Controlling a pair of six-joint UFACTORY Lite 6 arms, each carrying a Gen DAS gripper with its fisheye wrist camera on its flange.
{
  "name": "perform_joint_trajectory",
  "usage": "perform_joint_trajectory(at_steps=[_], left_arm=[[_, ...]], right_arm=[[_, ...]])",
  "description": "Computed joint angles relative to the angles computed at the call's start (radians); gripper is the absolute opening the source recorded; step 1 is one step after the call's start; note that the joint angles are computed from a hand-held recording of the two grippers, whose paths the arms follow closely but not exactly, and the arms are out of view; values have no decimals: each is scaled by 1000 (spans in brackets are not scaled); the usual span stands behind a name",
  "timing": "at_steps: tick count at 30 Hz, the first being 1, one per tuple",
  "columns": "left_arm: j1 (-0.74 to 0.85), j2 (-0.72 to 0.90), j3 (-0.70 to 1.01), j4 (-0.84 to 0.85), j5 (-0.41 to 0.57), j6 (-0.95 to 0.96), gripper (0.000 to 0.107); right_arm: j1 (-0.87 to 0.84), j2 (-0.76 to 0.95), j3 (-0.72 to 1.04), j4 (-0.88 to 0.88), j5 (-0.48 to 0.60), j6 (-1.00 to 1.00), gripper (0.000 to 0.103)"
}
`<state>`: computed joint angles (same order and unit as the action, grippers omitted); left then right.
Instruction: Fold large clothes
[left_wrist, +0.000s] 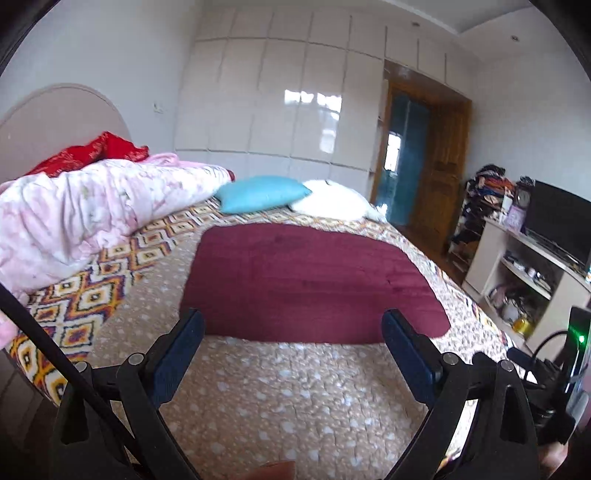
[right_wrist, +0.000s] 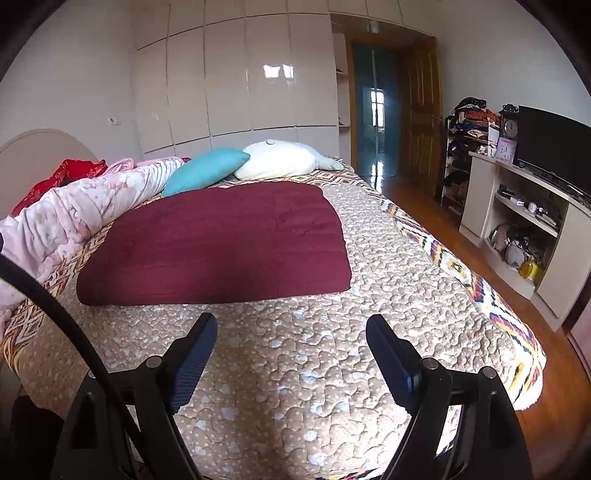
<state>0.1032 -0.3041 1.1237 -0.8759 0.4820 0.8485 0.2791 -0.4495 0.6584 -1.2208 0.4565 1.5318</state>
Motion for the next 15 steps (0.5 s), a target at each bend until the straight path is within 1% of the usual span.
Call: perform_joint_trajectory(at_steps=[1,2,4,6,10,11,13,15], left_arm=[[-35,13,-3,64,-16,-59,96],[-46,20,-7,94,-8,-85,96],[-44,27,-25,79,21,-69,96],[-58,7,-58,72,15,-71,96],[-49,27,-48,50,62,-67,96],[-52,36,-40,72,59,-90,96],[-75,49,-44,152,13,-169,96],[-91,68,-37,232,-7,-242,96]], right_arm=[[-5,-1,-1,2,-6,-1,87],[-9,4,0,6,-15,-3,87],[-22,15,-2,8,-34,-7,87],[-22,30,-3,-1,-39,3,87],[-34,53,-2,5,-57,10,87],[-40,57,-2,15,-66,5,87],[-51,67,1,49,-82,-25,87],[-33,82,8,58,-62,-37,87]])
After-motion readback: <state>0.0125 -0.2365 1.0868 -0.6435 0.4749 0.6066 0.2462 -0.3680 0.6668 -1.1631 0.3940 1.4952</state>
